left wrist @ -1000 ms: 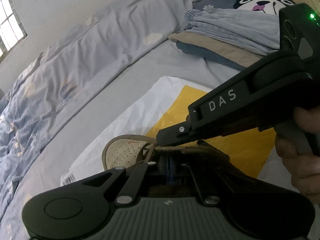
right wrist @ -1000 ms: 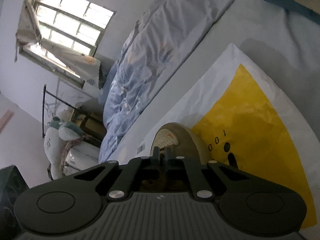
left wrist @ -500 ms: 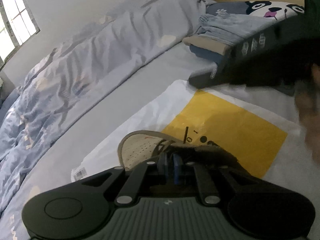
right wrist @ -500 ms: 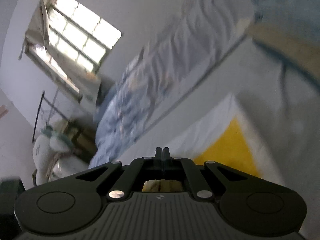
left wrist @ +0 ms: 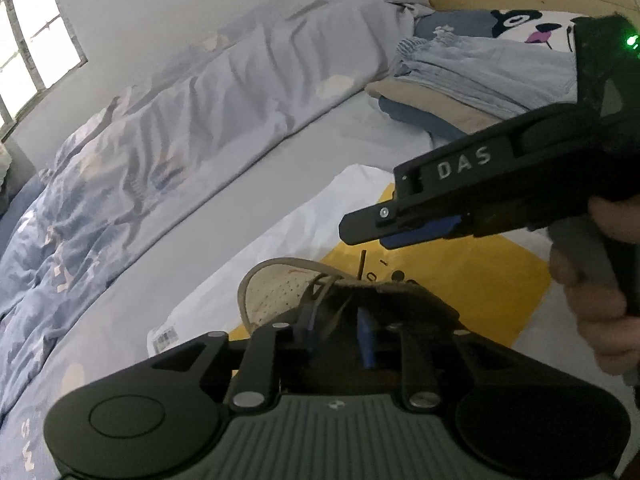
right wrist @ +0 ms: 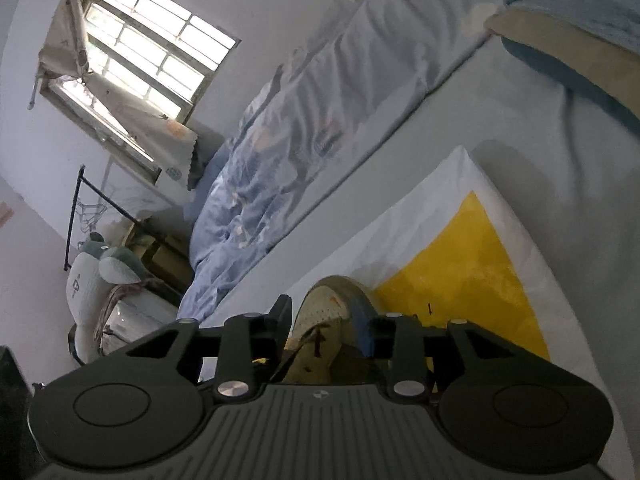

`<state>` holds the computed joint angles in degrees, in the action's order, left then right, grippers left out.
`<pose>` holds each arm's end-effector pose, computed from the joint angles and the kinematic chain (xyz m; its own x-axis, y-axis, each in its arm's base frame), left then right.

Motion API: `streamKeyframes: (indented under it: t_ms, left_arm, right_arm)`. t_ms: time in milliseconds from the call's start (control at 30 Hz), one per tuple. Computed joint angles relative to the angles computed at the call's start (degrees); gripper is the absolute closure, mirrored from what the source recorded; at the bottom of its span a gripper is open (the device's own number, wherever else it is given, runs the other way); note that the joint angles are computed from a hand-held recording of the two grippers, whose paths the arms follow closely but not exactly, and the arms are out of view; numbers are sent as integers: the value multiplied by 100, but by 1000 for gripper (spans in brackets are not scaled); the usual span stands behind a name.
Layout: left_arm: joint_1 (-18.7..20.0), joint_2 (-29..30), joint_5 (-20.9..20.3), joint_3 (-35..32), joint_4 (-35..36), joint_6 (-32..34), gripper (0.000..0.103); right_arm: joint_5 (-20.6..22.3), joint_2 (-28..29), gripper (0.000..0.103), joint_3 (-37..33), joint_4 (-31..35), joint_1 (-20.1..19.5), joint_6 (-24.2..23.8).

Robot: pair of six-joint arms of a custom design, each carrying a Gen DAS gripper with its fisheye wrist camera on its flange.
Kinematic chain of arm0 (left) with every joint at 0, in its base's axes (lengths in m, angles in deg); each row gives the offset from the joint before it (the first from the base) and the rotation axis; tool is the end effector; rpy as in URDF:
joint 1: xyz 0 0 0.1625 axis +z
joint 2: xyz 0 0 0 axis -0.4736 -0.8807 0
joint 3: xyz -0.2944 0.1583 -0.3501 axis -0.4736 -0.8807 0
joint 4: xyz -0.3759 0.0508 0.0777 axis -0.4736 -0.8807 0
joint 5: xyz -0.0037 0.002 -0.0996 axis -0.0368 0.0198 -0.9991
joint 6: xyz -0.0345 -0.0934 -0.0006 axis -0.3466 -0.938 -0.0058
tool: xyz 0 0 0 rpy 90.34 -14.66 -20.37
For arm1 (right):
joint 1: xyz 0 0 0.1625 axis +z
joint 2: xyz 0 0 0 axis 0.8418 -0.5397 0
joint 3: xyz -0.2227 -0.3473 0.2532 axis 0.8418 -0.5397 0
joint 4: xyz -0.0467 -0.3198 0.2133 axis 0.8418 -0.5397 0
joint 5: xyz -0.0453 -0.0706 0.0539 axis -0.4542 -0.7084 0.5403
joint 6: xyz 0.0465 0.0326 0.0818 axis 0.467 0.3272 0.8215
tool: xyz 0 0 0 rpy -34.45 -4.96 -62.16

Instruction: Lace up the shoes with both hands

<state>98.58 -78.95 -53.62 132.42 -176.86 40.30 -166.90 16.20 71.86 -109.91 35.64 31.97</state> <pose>-0.1041 -0.8269 0.1716 -0.2676 0.6617 -0.7004 0.9237 0.3831 0.0091 0.1771 -0.8208 0.0270 -0.9973 -0.0135 -0.0716 0.0504 0.5821 -0.8115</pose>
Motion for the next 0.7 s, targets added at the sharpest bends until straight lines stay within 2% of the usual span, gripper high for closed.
streamKeyframes:
  t_ms: [100, 333, 600, 700]
  left_arm:
    - [1, -168, -53, 264, -233, -236, 77]
    - [108, -460, -35, 686, -755, -1282, 77]
    - [237, -353, -85, 417, -537, -2140, 77]
    - [300, -332, -257, 393, -500, -2466, 90]
  right_arm:
    - [-11, 30, 68, -19, 17, 14, 4]
    - [-114, 134, 69, -170, 155, 16, 118]
    - [-143, 204, 83, -262, 235, 29, 224]
    - [-203, 230, 87, -278, 203, 57, 196]
